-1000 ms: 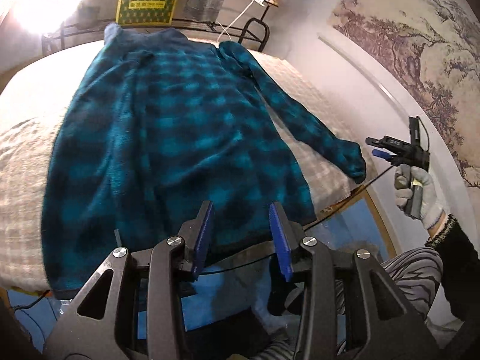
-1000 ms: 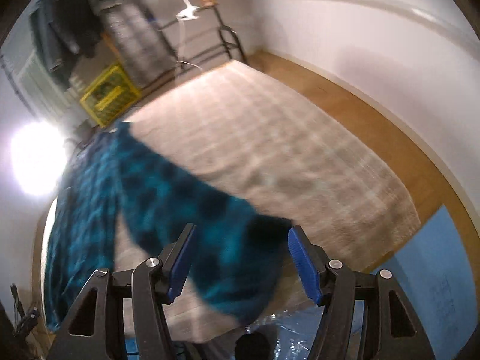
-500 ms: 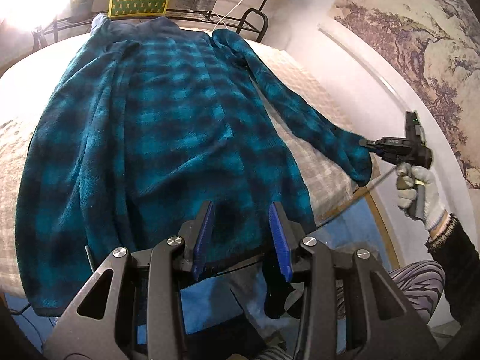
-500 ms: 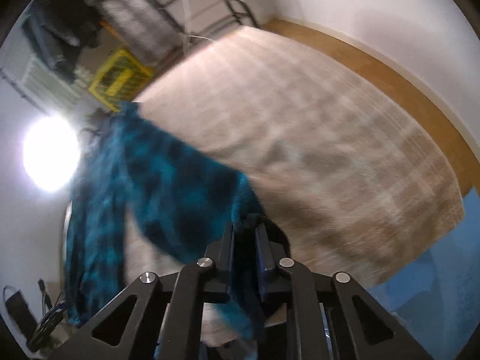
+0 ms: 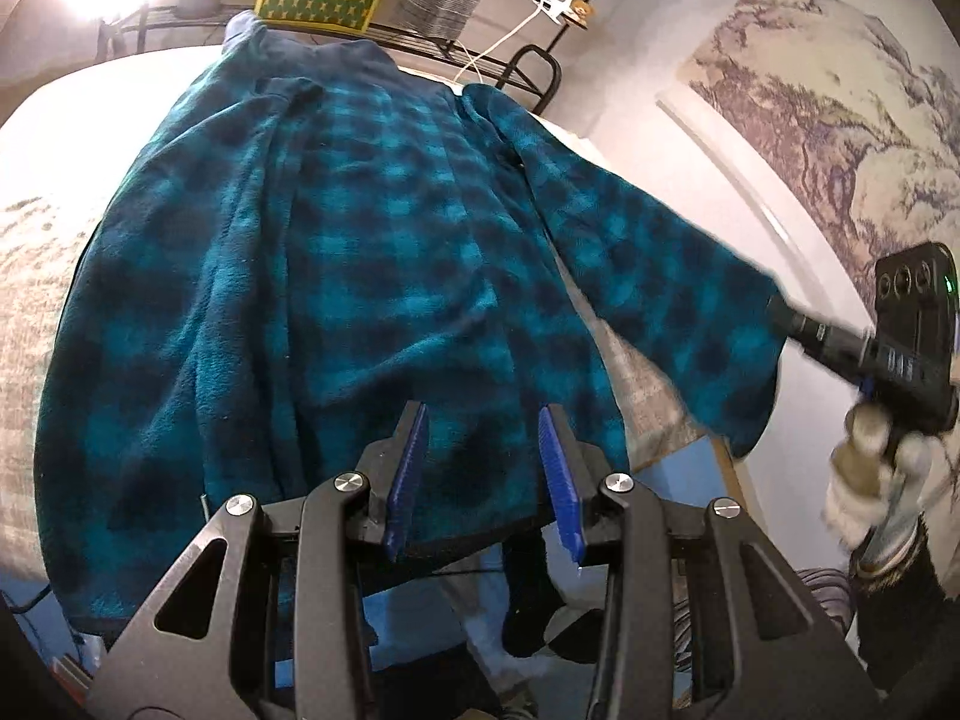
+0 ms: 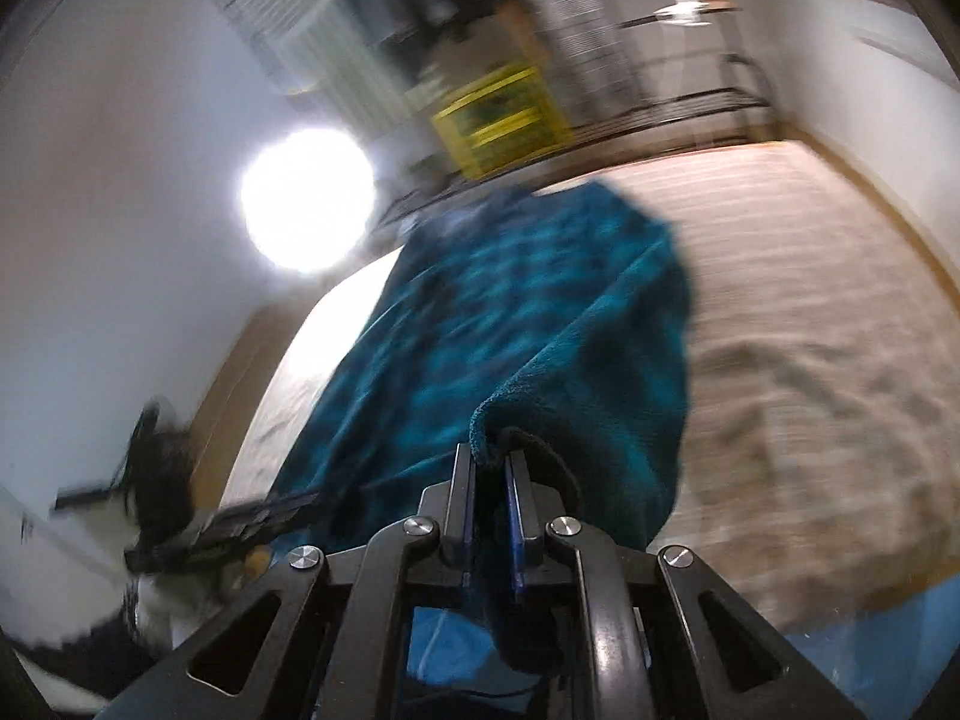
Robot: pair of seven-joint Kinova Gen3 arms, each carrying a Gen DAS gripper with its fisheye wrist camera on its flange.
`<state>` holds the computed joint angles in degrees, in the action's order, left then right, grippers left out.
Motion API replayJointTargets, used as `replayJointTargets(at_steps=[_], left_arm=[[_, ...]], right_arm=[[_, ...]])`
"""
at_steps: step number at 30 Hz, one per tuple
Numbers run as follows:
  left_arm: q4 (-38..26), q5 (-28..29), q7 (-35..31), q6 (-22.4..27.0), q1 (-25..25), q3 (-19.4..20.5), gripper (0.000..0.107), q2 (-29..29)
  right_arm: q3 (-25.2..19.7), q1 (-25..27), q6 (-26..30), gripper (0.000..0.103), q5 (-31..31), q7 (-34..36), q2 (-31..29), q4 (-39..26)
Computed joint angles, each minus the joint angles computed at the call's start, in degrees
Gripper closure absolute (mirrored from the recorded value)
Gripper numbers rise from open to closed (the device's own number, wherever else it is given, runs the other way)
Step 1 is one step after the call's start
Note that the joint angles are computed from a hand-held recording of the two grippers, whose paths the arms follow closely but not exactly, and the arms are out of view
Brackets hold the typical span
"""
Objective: Fold large clothes
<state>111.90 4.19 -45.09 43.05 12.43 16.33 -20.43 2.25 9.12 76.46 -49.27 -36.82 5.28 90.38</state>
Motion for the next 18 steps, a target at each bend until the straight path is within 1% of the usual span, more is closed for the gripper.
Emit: replayJointTargets(at_steps=[3,7,9,10,11,12,13,16,18], left_arm=[[1.40,1.19,0.14,-1.25,0.15,-0.98,0.069,-0.83],[3.21,3.29,-0.07,-3.36,0.48,-2.18,0.069,-1.00],[3.86,4.70,-1.10,-4.43,1.28,-3.15,0.069,-0.22],[3.97,5.09,-1.39,-4.75,1.45,-3.27,0.069,0.13],[4.30,6.17,-2.47,-5.40,2.28,-4.12,0.069,0.77],[4.59,7.17,-3.53,-5.96,2.97,-4.88,0.067,1.34],[4.91,8.22,-4.42,-6.67,3.54,-5.45,0.063,2.01],[6.41,12.61,-7.58,-9.75,5.62,-7.80,0.061,3.59],[6.88,14.99,-9.45,-11.07,6.39,-8.67,0.061,4.80]], right_arm=[[-3.28,-4.86,-1.53,0.096,4.56,0.39,-0.61,2.62],[-5.91,-10.69,-3.81,0.096,11.27,-0.23,0.99,5.29],[-6.41,-12.39,-4.33,0.087,13.78,-0.65,1.52,5.51],[-6.39,-12.71,-3.85,0.083,14.36,-0.88,1.80,5.02],[-6.16,-12.50,-2.63,0.070,14.30,-0.62,2.24,4.16],[-5.96,-12.08,-1.82,0.064,13.59,-0.14,2.16,3.70],[-5.58,-11.44,-1.32,0.064,12.89,0.67,2.00,2.81],[-4.51,-9.70,0.38,0.062,11.63,0.90,3.39,-1.89],[-4.32,-8.95,0.31,0.057,11.22,-0.48,4.53,-5.14]])
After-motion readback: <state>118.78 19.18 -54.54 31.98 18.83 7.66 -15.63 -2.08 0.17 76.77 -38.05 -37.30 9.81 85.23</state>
